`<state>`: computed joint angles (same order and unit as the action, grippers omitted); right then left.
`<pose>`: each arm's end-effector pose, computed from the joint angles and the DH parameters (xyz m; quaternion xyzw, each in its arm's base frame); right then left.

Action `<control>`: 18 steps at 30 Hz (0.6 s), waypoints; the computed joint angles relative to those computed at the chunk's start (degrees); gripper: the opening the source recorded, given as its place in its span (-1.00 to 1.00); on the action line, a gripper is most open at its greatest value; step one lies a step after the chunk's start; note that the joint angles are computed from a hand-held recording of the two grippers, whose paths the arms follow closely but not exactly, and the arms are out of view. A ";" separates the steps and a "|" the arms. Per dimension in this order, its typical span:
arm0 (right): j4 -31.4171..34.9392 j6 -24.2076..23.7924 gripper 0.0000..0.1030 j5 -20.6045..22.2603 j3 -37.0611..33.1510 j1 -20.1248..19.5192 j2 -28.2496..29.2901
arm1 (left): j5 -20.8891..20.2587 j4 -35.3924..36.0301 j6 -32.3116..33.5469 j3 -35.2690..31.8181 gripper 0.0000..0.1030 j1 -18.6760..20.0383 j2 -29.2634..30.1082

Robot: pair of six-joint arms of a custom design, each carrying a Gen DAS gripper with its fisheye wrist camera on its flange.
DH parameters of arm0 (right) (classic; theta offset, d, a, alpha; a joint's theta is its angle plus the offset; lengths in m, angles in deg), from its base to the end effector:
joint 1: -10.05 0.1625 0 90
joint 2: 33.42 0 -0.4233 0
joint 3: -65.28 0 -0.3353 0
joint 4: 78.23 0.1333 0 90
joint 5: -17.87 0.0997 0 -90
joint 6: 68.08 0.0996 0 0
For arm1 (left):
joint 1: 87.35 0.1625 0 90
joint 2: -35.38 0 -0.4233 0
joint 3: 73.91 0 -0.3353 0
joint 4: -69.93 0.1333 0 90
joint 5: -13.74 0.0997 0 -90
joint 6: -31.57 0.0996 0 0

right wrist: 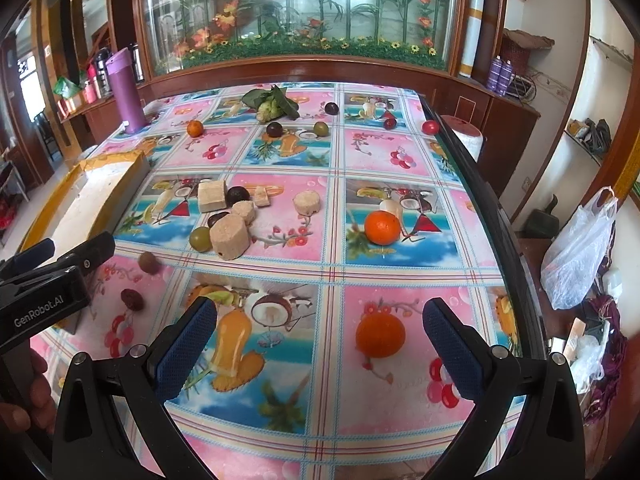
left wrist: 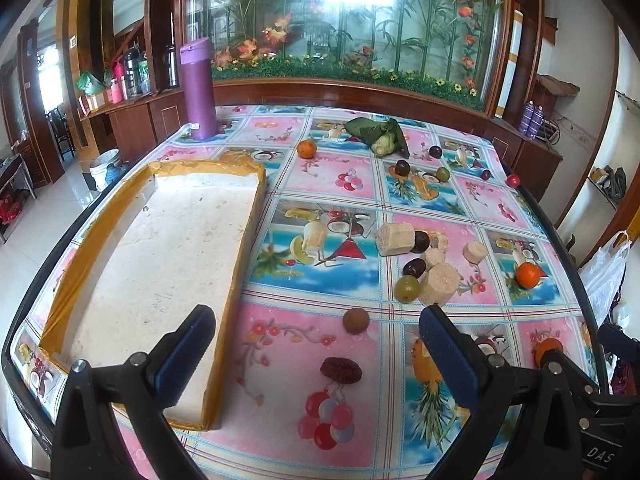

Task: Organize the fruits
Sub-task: 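Move both grippers over the table toward the scattered fruits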

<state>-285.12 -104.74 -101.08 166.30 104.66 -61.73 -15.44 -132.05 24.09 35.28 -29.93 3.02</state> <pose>0.1334 -0.5958 0.0501 0.2282 -0.8727 0.2860 0.3231 -0.1070 -0.5765 0.0803 0.0295 0.8357 -0.4099 0.3642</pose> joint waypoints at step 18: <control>-6.67 -0.81 1.00 0.16 3.86 1.03 -0.22 | -2.43 -8.35 3.41 4.45 1.00 -2.00 -0.98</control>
